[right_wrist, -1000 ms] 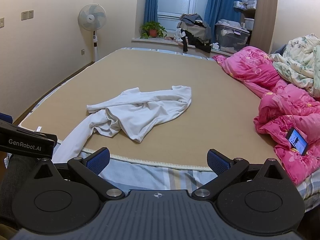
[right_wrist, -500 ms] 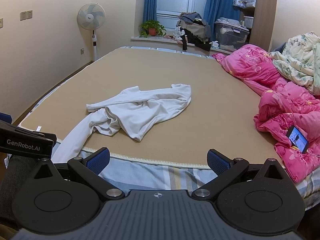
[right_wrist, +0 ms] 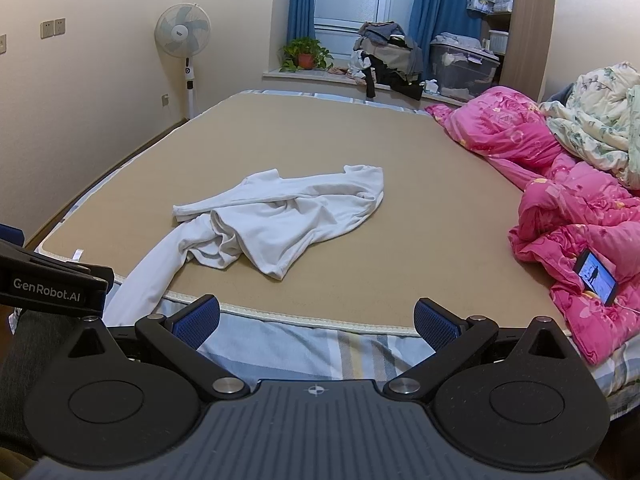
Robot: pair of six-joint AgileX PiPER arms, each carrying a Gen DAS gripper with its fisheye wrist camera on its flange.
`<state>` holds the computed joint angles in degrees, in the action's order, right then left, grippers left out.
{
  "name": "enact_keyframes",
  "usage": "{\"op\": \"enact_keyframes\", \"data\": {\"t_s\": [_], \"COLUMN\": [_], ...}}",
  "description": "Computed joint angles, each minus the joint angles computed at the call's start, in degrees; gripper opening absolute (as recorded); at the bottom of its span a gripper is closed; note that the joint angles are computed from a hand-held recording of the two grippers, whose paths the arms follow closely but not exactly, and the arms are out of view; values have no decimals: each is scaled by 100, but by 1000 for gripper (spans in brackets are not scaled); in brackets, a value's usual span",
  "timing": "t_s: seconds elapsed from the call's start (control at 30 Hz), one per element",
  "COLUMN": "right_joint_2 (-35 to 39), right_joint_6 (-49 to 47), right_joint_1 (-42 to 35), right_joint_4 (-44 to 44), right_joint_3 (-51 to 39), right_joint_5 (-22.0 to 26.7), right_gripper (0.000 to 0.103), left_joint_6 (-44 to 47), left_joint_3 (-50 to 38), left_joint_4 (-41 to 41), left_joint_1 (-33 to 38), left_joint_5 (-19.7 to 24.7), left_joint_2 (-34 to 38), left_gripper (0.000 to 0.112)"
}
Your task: Fold small clothes
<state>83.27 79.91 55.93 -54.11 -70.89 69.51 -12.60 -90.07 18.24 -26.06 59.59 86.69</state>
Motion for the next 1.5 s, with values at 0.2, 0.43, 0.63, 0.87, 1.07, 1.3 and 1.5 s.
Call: {"op": "enact_keyframes", "data": {"t_s": [0.2, 0.43, 0.63, 0.87, 1.07, 1.3, 1.5], "right_joint_2": [0, -6, 0, 20, 46, 98, 376], "right_joint_6": [1, -20, -29, -128, -326, -645, -1157], "right_joint_1": [-9, -11, -24, -106, -307, -1117, -2928], "right_joint_4": [11, 10, 18, 93, 264, 517, 736], "right_joint_3": [9, 4, 9, -17, -69, -103, -504], "right_joint_5": [-13, -9, -22, -90, -217, -780, -2028], "right_gripper": [102, 102, 102, 102, 102, 102, 102], "left_joint_6": [-49, -64, -52, -21, 85, 586, 953], "left_joint_3": [16, 35, 38, 19, -130, -1216, -3747], "left_joint_4": [33, 54, 38, -17, -114, -778, -620], "left_joint_1": [-28, -38, -27, 28, 99, 748, 1306], "left_joint_5": [-9, -24, -29, -40, 2, 307, 181], "left_joint_2": [13, 16, 18, 96, 279, 1168, 2975], "left_gripper": [102, 102, 102, 102, 102, 102, 103]}}
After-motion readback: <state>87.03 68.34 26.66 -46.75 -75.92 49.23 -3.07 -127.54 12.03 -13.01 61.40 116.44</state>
